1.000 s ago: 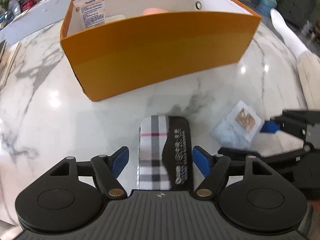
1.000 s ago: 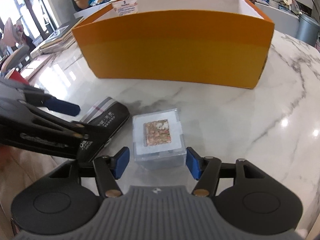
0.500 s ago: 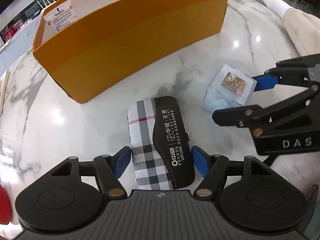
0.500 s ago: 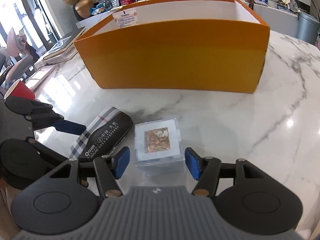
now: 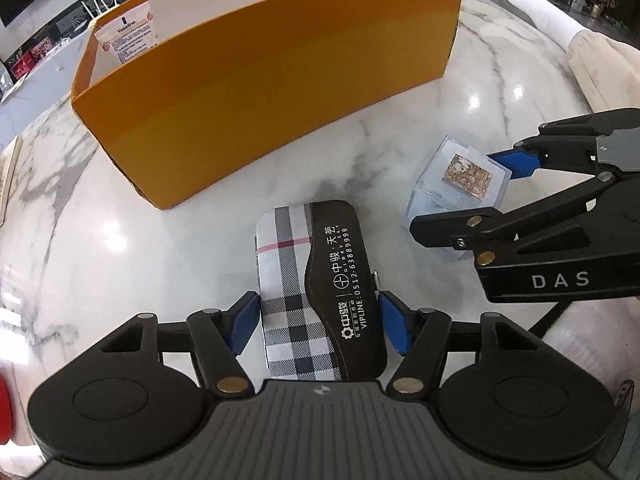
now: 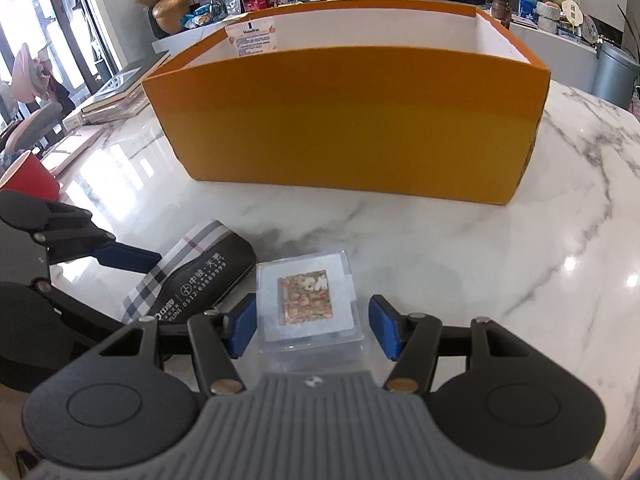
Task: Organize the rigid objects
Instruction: 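Lift the plaid case with the left tool while the right tool lifts the clear cube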
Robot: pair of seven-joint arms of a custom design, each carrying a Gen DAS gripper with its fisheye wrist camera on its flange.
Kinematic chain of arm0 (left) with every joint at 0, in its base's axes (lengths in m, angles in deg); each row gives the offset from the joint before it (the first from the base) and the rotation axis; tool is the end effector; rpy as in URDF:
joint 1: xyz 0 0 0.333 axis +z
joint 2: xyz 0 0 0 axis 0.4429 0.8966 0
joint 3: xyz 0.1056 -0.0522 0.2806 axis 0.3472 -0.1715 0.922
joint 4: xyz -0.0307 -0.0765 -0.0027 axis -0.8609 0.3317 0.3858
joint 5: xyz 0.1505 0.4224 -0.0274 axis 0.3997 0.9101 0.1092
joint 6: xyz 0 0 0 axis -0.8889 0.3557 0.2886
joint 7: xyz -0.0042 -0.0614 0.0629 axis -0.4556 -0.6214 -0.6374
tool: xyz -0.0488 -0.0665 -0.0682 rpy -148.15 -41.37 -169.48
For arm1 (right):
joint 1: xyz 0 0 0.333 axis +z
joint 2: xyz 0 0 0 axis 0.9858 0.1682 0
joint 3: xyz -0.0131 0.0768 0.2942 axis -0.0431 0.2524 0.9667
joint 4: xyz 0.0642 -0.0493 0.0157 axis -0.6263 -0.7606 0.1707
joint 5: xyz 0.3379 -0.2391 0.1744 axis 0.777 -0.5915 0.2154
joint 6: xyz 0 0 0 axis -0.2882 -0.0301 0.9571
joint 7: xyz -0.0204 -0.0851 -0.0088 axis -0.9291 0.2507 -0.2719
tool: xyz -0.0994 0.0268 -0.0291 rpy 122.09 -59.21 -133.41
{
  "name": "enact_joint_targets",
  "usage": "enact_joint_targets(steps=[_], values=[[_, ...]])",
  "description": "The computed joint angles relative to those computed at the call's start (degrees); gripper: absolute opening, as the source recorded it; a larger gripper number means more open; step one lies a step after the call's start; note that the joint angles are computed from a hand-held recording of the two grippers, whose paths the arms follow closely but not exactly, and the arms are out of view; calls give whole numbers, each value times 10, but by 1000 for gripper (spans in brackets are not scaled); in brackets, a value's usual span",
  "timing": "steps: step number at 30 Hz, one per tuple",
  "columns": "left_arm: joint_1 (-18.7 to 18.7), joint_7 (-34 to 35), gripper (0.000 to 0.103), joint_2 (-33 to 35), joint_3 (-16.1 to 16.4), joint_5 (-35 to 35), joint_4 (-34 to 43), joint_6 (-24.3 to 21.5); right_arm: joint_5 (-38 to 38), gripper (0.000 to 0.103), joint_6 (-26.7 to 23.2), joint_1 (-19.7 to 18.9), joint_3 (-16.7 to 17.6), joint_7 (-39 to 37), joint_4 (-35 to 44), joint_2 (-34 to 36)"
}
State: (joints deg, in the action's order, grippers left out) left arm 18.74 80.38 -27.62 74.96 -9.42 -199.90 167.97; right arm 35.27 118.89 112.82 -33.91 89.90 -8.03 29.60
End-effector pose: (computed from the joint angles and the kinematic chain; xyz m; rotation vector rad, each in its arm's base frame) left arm 0.5911 -0.1971 0.5064 -0.9084 2.7171 -0.5744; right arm 0.5591 0.4652 0.4738 -1.6459 1.9281 -0.4586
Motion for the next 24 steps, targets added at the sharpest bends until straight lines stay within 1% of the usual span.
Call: enact_joint_targets(steps=[1, 8, 16, 24], values=[[0, -1, 74, -1, 0, -1, -1, 1, 2, 51, 3, -1, 0, -2, -2, -1], [3, -14, 74, -6, 5, -32, -4, 6, -1, 50, -2, 1, 0, -3, 0, 0], [8, -20, 74, -13, 11, -70, -2, -8, -18, 49, -1, 3, -1, 16, -12, -15], [12, -34, 73, -24, 14, -103, -4, -9, -28, 49, -2, 4, 3, 32, -26, -32]])
